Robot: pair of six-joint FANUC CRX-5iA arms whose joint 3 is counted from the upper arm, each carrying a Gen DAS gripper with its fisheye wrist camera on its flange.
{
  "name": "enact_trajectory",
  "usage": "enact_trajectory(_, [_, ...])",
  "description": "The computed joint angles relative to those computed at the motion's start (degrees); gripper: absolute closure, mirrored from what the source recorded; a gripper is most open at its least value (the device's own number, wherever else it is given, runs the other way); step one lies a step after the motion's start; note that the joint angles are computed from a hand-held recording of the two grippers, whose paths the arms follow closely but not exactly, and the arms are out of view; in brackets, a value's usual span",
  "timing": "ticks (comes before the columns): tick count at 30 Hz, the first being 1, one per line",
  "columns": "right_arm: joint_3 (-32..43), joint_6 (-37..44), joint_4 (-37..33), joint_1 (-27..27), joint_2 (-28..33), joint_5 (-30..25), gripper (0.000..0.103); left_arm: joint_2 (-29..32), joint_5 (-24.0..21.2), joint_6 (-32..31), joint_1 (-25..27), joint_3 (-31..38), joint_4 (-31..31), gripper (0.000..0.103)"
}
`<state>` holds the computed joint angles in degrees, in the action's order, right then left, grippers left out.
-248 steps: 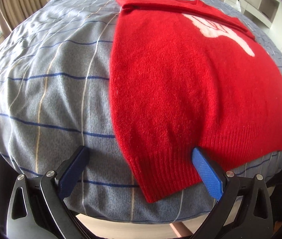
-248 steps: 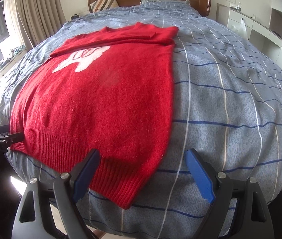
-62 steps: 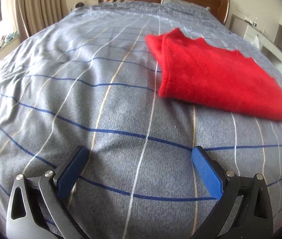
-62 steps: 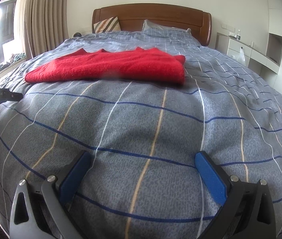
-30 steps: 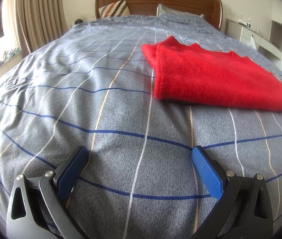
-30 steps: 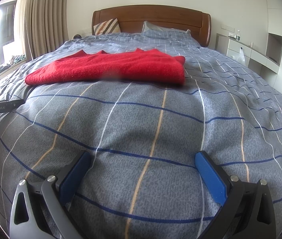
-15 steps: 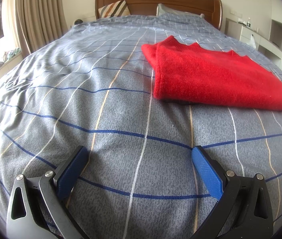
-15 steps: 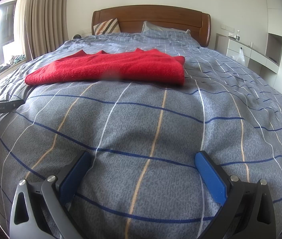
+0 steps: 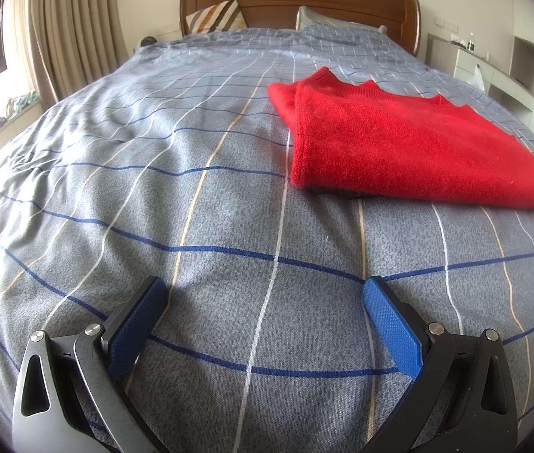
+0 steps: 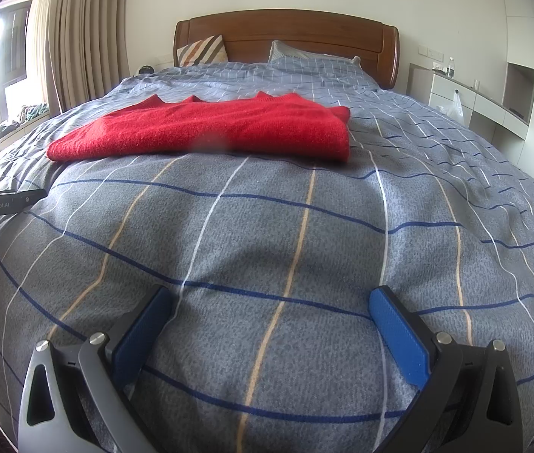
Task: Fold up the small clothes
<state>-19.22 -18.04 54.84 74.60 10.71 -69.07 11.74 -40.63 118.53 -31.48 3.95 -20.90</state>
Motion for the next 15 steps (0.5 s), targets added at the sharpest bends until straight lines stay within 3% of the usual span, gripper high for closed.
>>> enact_trajectory(7, [0.0, 0.1, -0.1, 0.0, -0.1, 0.0, 0.0, 0.0, -6.1, -1.0, 0.5, 1.8, 4.3, 0.0])
enact_trajectory(11, [0.8, 0.8, -1.3, 0.0, -0.1, -0.4, 0.0, -4.4, -2.1, -0.9, -0.4, -4.1, 6.2, 0.0])
enact_trajectory(15, [4.4, 7.1, -7.5, -0.6, -1.7, -0.3, 0.001, -7.3, 1.3, -0.7, -2.1, -7.9, 4.1, 0.0])
